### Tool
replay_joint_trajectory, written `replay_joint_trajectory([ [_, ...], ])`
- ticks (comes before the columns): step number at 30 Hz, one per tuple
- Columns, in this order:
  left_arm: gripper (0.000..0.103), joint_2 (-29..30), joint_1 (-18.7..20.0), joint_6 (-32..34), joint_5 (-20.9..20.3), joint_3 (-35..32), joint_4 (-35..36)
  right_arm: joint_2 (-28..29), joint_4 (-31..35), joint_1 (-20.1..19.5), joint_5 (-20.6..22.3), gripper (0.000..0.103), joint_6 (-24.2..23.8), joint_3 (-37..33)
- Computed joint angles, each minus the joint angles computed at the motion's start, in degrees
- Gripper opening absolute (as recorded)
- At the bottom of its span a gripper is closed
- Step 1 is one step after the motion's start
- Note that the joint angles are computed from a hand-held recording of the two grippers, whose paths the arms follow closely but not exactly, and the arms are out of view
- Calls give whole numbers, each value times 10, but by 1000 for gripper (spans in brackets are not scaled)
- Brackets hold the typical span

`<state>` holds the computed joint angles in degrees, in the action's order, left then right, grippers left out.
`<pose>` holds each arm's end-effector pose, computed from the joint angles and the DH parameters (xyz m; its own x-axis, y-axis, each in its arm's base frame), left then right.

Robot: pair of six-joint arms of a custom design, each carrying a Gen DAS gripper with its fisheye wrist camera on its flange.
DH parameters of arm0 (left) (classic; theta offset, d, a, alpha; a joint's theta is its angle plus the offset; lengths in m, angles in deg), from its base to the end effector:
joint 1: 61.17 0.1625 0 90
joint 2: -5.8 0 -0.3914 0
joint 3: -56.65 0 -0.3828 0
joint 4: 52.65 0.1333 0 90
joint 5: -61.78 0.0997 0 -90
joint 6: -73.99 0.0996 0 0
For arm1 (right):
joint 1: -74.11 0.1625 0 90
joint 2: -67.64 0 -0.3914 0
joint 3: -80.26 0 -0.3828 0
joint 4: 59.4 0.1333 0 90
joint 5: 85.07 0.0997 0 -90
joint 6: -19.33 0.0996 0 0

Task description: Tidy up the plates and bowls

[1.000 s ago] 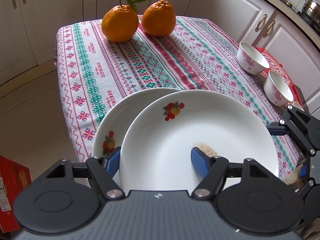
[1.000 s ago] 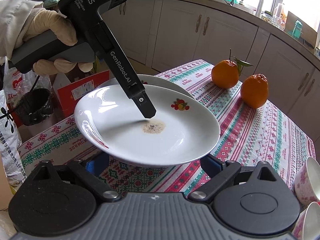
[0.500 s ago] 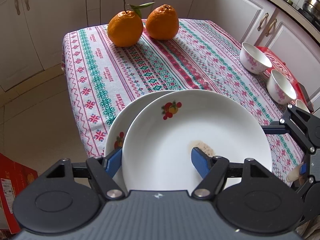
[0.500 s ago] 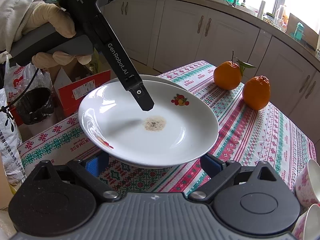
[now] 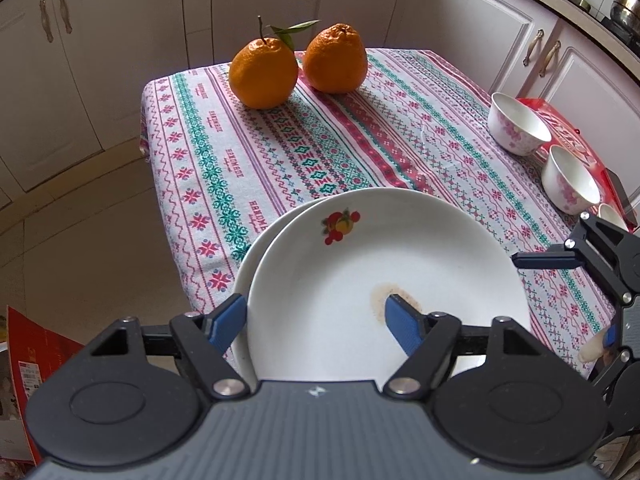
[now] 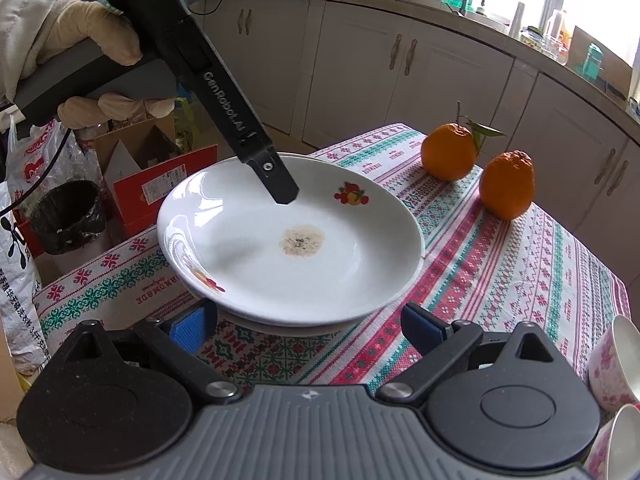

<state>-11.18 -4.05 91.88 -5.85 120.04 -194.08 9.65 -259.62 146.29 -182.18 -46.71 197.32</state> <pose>-0.2610 -0.7192 -0.0835 -0.5901 0.7081 -0.3877 0.7588 0.6505 0.0332 -0.0512 -0.5547 0.1817 -0.5471 -0.3851 0.7432 -0.7584 0.6039 -0.2453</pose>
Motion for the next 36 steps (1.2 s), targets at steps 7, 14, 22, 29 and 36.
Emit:
replay_joint_trajectory([
  [7,82,-4,-12,14,38,25,-39,-21,-20,-9,10,103,6,21],
  [14,83,-19,-45,67,56,101,-149,-49,-56,-20,25,103,15,48],
  [22,95,-27,-90,102,9,197,-306,-100,-116,-47,50,103,42,93],
  [29,95,-4,-113,52,-56,228,-354,-161,-162,-99,77,103,56,146],
  [36,95,24,-131,-22,-123,242,-386,-234,-166,-182,137,103,83,194],
])
